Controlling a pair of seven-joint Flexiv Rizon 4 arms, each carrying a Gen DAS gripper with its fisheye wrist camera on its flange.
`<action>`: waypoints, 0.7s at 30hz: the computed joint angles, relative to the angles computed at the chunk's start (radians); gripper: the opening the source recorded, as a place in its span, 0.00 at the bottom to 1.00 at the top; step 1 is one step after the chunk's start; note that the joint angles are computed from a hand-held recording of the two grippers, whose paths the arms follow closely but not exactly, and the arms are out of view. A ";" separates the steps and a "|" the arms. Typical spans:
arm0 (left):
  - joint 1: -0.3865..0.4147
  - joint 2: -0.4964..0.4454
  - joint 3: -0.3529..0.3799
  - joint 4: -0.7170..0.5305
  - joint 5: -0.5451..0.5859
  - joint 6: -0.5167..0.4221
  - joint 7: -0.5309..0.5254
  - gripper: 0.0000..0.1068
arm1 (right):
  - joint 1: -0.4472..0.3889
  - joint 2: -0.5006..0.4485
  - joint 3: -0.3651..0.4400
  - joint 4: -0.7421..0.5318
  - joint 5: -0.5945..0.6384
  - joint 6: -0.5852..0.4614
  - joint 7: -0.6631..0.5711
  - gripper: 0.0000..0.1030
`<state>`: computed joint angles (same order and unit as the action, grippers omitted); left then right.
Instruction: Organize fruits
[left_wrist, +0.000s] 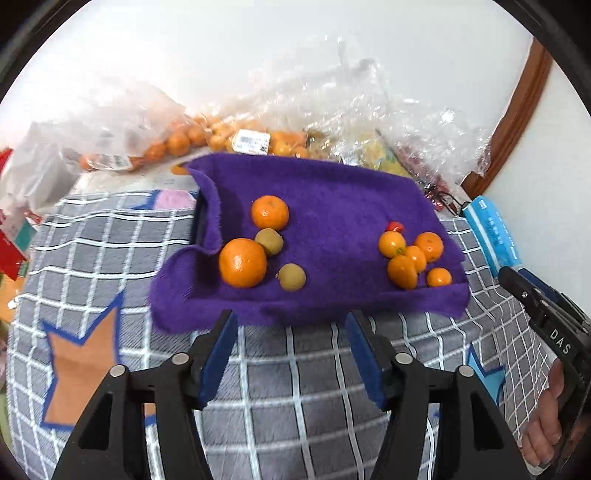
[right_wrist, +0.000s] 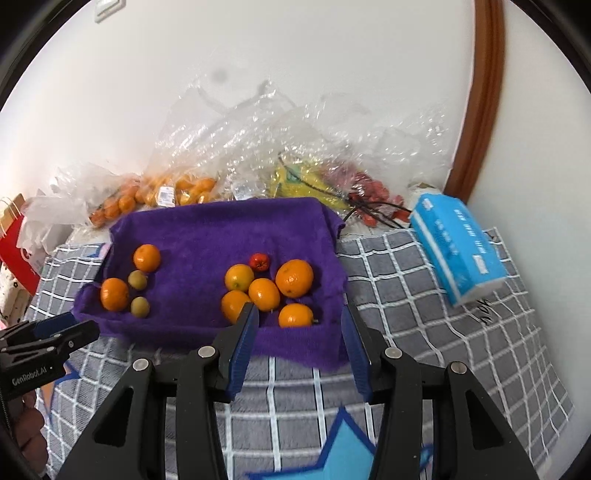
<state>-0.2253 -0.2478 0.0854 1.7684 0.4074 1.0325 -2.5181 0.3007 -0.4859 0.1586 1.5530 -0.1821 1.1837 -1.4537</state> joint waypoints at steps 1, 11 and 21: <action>-0.014 0.016 0.007 0.002 0.022 -0.011 -0.022 0.61 | -0.002 0.020 0.003 0.016 0.003 0.000 0.001 0.45; -0.068 0.165 -0.062 0.024 0.285 -0.139 -0.237 0.73 | -0.037 0.233 0.040 0.216 0.060 0.026 -0.033 0.53; -0.098 0.247 -0.192 0.017 0.462 -0.359 -0.381 0.78 | -0.063 0.379 0.040 0.393 0.142 0.134 -0.040 0.91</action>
